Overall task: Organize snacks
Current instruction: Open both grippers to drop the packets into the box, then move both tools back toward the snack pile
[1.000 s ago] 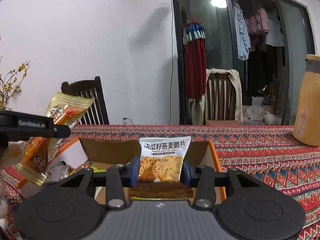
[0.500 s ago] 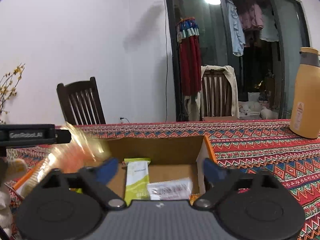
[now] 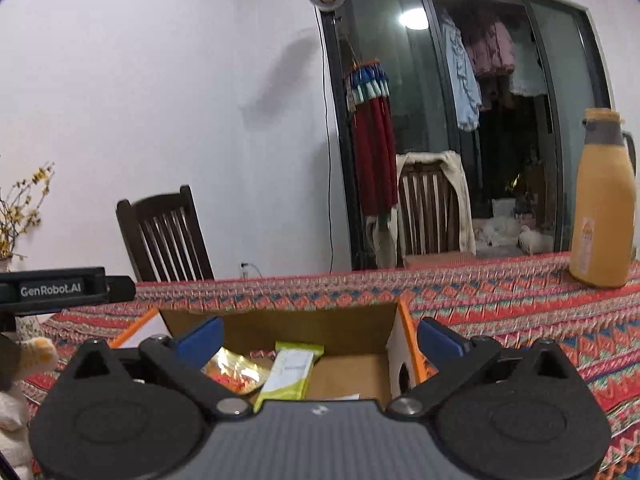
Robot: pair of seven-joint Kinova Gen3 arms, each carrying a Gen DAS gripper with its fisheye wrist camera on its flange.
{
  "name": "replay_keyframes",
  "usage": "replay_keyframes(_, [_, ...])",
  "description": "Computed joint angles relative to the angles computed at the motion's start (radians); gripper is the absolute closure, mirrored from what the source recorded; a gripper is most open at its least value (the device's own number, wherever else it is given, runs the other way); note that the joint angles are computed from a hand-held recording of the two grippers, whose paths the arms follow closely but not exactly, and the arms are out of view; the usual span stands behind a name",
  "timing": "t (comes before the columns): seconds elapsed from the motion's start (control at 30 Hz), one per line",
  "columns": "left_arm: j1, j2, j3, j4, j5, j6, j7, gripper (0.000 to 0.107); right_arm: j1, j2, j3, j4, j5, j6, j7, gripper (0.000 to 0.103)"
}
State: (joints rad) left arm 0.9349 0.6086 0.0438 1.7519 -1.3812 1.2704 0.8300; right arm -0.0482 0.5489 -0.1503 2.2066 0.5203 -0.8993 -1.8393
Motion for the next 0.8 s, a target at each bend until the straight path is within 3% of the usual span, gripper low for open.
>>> replay_keyframes(0.3, [0.06,-0.022,0.022,-0.001,0.017,0.082,-0.04,0.004,0.007,-0.095,0.019,0.102,-0.019,-0.078,0.038,0.0])
replay_keyframes(0.8, [0.174,-0.044,0.092,0.051,0.07,0.228,0.038,0.004,0.062,-0.185,0.048,0.307,0.045,-0.176,0.055,0.0])
